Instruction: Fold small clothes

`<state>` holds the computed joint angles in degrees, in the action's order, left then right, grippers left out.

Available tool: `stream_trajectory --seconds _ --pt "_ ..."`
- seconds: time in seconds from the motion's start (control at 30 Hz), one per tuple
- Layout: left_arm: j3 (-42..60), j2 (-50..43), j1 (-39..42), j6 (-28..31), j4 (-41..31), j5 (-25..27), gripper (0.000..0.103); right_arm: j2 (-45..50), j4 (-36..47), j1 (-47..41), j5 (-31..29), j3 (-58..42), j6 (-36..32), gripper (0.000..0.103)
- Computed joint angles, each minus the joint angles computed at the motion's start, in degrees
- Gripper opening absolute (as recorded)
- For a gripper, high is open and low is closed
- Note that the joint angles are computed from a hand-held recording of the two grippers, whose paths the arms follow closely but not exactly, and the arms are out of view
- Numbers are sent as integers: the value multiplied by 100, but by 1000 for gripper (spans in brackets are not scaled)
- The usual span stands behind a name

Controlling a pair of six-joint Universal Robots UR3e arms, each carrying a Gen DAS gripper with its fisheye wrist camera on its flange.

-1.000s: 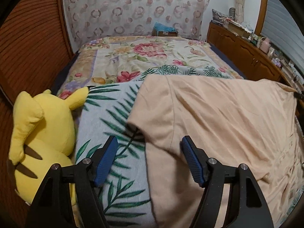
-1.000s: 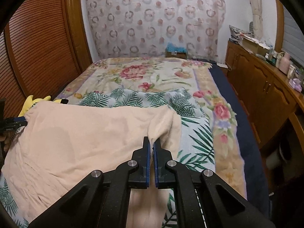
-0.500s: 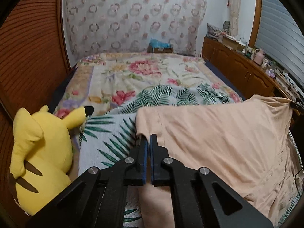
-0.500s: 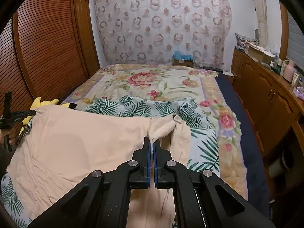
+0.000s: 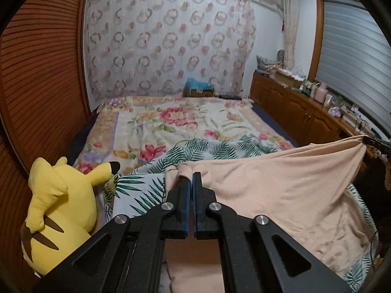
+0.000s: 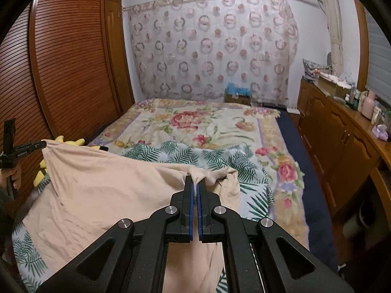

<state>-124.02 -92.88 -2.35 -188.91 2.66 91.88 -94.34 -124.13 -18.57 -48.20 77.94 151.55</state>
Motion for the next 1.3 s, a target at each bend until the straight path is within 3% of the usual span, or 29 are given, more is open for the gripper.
stream_trajectory --seconds 0.17,0.3,0.43,0.57,0.6,0.63,0.77,0.87,0.93,1.0,1.13,1.2,1.3 --pt "-442 892 -309 -64 -143 342 2 -916 275 -506 394 662 -482 2" --pt "-798 1757 -342 -166 -533 408 2 -1750 1155 -1213 935 1008 -1138 2" --pt "-1431 2704 -441 -266 -1002 422 2 -2826 3711 -2434 1724 1089 -3073 2" --pt "-2191 3229 -618 -543 -902 443 2 -3394 7342 -3736 1992 522 -5855 2" --pt "-2287 3199 -707 -609 -826 491 2 -3396 7673 -3844 1924 522 -6128 2" --pt "-2389 3122 -825 -683 -705 545 2 -3414 7524 -3796 1842 715 -6078 2" --pt "-2276 2412 -1176 -876 -291 615 2 -3306 4813 -2728 1495 1892 -4253 2" --pt "-1808 1888 -1544 -954 -194 759 2 -2941 3089 -1796 1226 2266 -3006 2" --pt "-1507 1675 -1825 -994 -190 894 2 -2581 2413 -1313 1124 2190 -2515 2" --pt "-1261 1527 -2047 -1036 -175 991 2 -2455 2075 -1054 1160 2150 -2290 2" --pt "-1069 1422 -2162 -1061 -136 976 2 -2456 2480 -1328 1897 1952 -2580 2" --pt "-1124 1403 -2207 -1122 -70 1007 2 -2737 2959 -1722 2330 2055 -2991 2" --pt "-1384 1475 -2146 -1219 25 972 2 -2873 3692 -2174 2390 2137 -3638 2"
